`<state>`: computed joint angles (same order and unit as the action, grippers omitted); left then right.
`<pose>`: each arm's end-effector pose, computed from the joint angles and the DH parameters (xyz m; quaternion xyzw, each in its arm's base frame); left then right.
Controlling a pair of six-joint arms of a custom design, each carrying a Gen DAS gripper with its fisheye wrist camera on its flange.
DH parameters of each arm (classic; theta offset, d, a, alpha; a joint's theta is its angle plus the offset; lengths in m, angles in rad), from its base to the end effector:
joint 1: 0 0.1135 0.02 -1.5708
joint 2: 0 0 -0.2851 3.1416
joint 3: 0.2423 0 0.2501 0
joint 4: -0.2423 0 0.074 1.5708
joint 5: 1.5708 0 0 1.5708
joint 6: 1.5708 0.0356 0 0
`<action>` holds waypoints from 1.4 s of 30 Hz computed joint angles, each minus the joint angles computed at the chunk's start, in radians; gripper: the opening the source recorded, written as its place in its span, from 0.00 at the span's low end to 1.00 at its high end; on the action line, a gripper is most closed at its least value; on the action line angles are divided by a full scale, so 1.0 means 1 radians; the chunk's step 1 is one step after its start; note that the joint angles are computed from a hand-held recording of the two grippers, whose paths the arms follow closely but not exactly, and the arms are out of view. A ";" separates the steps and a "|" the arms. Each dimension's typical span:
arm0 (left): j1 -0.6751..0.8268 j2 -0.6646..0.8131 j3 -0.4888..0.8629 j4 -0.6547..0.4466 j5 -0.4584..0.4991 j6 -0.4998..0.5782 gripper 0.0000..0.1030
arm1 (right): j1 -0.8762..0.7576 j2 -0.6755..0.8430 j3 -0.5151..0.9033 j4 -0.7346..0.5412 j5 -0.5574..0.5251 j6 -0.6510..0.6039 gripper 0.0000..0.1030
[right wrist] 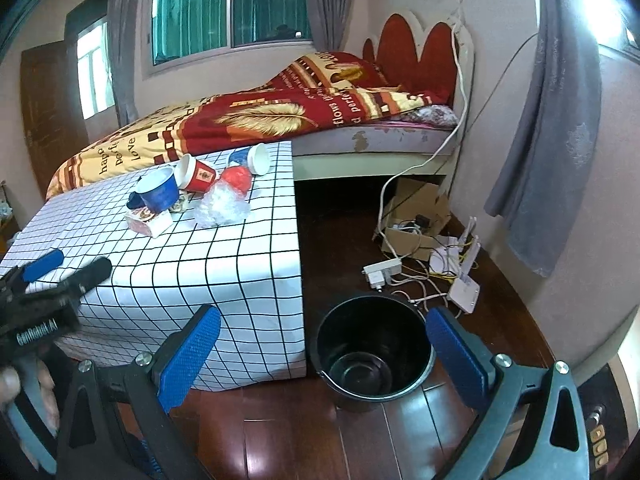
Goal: Collect trash
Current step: 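Reach the left tool to the blue paper bowl while the right tool reaches the clear plastic bag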
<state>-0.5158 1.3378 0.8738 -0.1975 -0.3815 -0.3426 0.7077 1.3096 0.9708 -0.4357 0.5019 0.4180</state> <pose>0.2524 -0.1279 0.2701 -0.0066 0.8860 -0.0246 0.4630 0.2167 0.1628 0.2913 -0.0336 0.8975 0.0068 0.4398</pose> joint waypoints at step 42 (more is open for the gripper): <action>0.330 0.631 0.486 0.153 0.133 0.125 0.90 | -0.202 1.073 1.066 0.092 -0.573 -0.385 0.31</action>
<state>-0.1855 1.9683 1.3595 -0.0445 -0.2488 -0.2174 0.5057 2.3831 2.0366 -0.3433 -0.0710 0.0326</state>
